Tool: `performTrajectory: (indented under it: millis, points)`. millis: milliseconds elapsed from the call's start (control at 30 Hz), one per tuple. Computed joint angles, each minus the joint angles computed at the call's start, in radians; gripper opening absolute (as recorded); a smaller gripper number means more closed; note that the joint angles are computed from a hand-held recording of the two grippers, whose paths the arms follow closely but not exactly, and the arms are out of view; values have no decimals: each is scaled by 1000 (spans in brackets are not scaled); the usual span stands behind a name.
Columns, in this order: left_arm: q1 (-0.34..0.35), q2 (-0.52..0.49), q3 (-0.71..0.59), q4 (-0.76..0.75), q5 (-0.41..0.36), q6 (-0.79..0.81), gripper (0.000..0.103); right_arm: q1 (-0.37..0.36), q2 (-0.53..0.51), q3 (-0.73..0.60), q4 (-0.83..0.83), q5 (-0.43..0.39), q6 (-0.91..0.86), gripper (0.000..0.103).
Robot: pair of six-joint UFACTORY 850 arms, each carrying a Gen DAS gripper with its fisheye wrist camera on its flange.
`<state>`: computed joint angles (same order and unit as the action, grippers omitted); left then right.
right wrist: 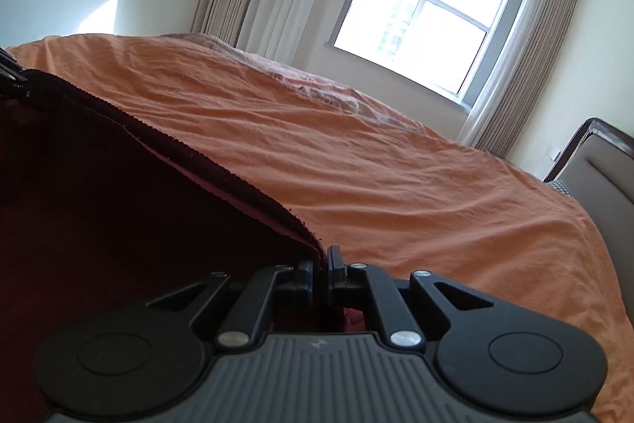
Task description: Fold small clothes
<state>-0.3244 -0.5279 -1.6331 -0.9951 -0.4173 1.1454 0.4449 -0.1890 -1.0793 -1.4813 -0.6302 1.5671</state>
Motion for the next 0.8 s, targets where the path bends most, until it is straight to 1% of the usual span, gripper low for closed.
performTrajectory:
  millis: [67,100,133,167,200,233,267,300,333,367,400,433,500,567,667,800]
  points:
    - [3,-39,-36,29,-25,-64,9,-19,-21,-6,20,31,-12,6]
    - [5,-49,-44,39,-39,-93,12,-22,-30,-6,30,43,-10,7]
    - [9,-62,-58,47,-57,-117,14,-30,-35,-6,40,59,-14,10]
    - [13,-71,-67,40,-73,-120,19,-35,-36,-2,49,75,-20,14]
    - [17,-73,-69,25,-87,-110,29,-35,-34,0,61,84,-30,19]
    - [21,-77,-71,6,-95,-98,42,-37,-39,-2,63,86,-33,35]
    - [25,-78,-71,-11,-98,-91,52,-38,-39,-3,65,88,-38,53]
    - [29,-85,-81,-16,-96,-107,79,-40,-35,-4,74,96,-47,60]
    - [31,-78,-74,-28,-80,-117,91,-46,-30,-2,88,113,-59,69]
    - [32,-67,-56,-60,-47,-111,102,-53,-25,-3,120,133,-86,78]
    - [36,-51,-36,-106,-29,-89,102,-63,-22,-8,162,154,-122,82]
    - [41,-50,-37,-115,-30,-97,102,-66,-15,-4,174,161,-123,86]
    - [50,-39,-35,-112,-35,-128,102,-65,10,17,158,169,-90,89]
    - [54,-17,-10,-127,-16,-114,102,-61,40,48,108,165,-18,98]
    - [66,29,53,-189,-17,-15,102,-39,102,116,28,140,122,100]
    - [83,112,182,-298,-22,146,102,13,191,219,-34,94,277,101]
